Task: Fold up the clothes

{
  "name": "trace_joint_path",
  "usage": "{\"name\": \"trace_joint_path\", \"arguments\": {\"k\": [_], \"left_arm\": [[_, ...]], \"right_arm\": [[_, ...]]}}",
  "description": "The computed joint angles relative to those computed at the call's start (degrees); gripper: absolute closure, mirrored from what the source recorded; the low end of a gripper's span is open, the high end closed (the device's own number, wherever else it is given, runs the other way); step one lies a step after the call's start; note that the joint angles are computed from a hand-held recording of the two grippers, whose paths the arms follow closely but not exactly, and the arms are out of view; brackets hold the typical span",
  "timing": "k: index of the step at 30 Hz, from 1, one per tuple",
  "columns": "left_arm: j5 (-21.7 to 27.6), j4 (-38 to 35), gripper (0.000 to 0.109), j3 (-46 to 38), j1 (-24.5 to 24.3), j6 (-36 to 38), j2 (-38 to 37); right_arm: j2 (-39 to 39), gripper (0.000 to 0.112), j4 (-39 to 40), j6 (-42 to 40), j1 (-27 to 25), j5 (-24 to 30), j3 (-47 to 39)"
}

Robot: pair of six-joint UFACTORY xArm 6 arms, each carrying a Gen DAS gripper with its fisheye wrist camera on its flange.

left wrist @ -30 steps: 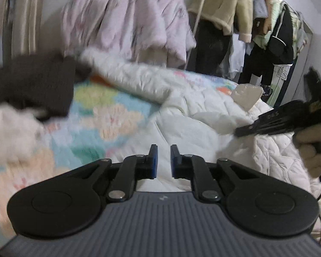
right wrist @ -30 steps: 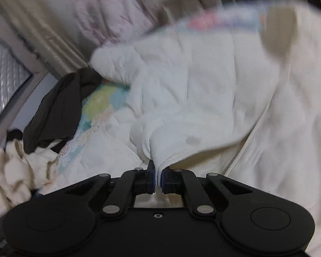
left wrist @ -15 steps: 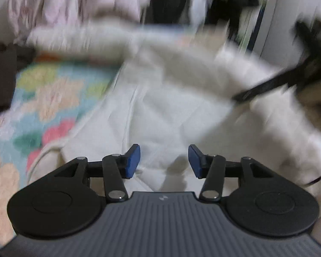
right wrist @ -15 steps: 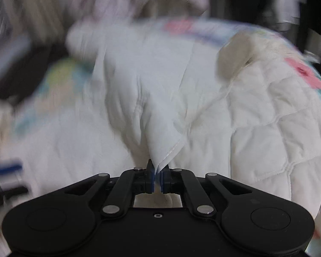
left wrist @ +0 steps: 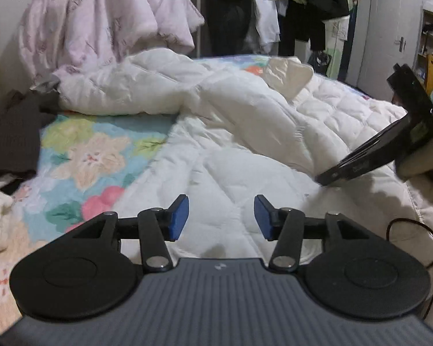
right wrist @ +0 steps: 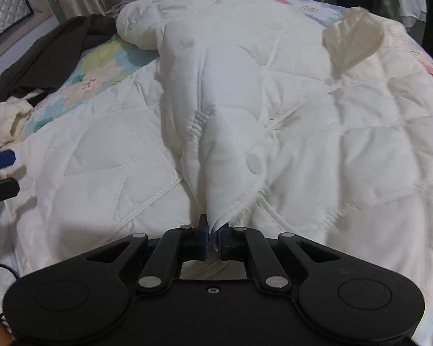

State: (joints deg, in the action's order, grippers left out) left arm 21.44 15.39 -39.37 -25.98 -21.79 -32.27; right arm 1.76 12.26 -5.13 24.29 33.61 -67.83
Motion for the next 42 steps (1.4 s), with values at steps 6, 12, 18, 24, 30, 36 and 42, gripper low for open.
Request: {"name": "trace_joint_path", "arguments": {"k": [6, 12, 18, 24, 30, 36, 42], "left_arm": [[6.9, -1.3, 0.059, -1.4, 0.2, 3.4, 5.5], [5.4, 1.6, 0.059, 0.4, -0.3, -0.2, 4.5], [8.0, 0.3, 0.059, -2.7, -1.9, -1.6, -0.8], [32.5, 4.2, 0.058, -26.3, -6.4, 3.3, 5.7], [27.7, 2.8, 0.058, -33.8, -7.9, 2.0, 11.6], [15.5, 5.4, 0.058, -32.4, -10.8, -8.6, 21.3], [13.5, 17.5, 0.058, -33.5, -14.3, -24.8, 29.2]], "right_arm": [[-1.6, 0.103, 6.2, -4.2, -0.8, 1.1, 1.0], [-10.3, 0.088, 13.1, -10.6, -3.7, 3.4, 4.3], [-17.2, 0.069, 11.2, -14.2, -7.7, 0.7, 7.1], [-11.4, 0.069, 17.8, -22.1, -14.0, 9.5, -7.1], [-7.7, 0.069, 24.1, -30.0, -18.0, 16.5, -17.8], [-3.3, 0.069, 20.9, -36.0, -19.6, 17.3, -22.0], [7.1, 0.069, 19.0, -38.2, -22.2, 21.2, -31.0]]}}
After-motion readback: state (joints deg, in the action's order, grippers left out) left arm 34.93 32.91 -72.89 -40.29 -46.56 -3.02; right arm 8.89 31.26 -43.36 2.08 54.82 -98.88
